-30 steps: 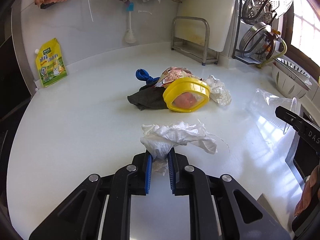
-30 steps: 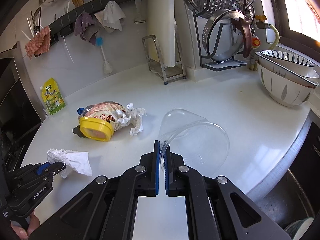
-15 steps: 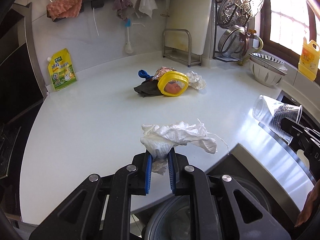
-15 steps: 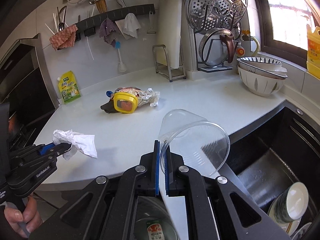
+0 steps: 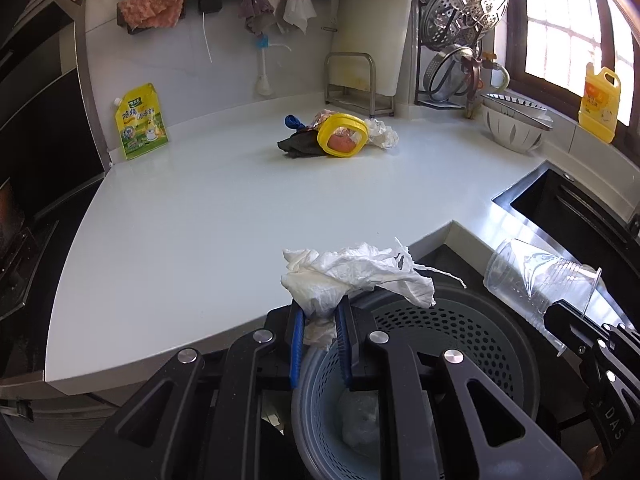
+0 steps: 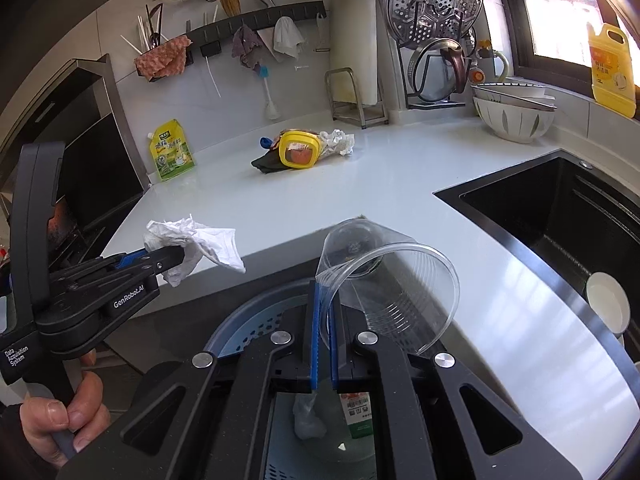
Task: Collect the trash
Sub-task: 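Carry the tissue and the cup over the trash bin with both tools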
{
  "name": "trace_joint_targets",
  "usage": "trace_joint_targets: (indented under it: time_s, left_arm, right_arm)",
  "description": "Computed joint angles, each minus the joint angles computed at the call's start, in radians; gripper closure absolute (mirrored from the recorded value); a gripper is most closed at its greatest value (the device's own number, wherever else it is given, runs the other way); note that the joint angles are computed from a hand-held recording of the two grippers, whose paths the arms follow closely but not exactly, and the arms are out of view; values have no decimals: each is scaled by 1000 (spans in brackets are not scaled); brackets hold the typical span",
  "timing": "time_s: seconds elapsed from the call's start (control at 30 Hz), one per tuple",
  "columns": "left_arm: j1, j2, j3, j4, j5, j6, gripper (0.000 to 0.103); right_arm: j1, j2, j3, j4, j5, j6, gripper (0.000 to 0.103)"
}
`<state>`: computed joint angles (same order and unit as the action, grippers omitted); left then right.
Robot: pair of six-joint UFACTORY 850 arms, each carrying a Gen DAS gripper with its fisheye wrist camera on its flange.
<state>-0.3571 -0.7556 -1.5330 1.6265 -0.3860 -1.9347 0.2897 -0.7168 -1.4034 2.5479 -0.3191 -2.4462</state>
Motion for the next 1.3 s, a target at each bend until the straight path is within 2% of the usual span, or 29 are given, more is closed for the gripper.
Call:
trace_joint_targets:
  time_s: [0.33,0.73,1.03,1.3]
  left_arm:
    - [-16,19,71,57,28,-70,88]
    - [-14,-7,62,-36,71,15,88]
    - [-6,-68,1,-287,116,262,86]
    - [1,-101,-37,-460,132,435,82]
  right_arm:
    - [4,27,89,-14,-11,19,99]
    - [3,11,91,-120,5,121,99]
    - [-5,-49,32,-386,23,384,99]
    - [-14,-83,-1,-479,23,480,99]
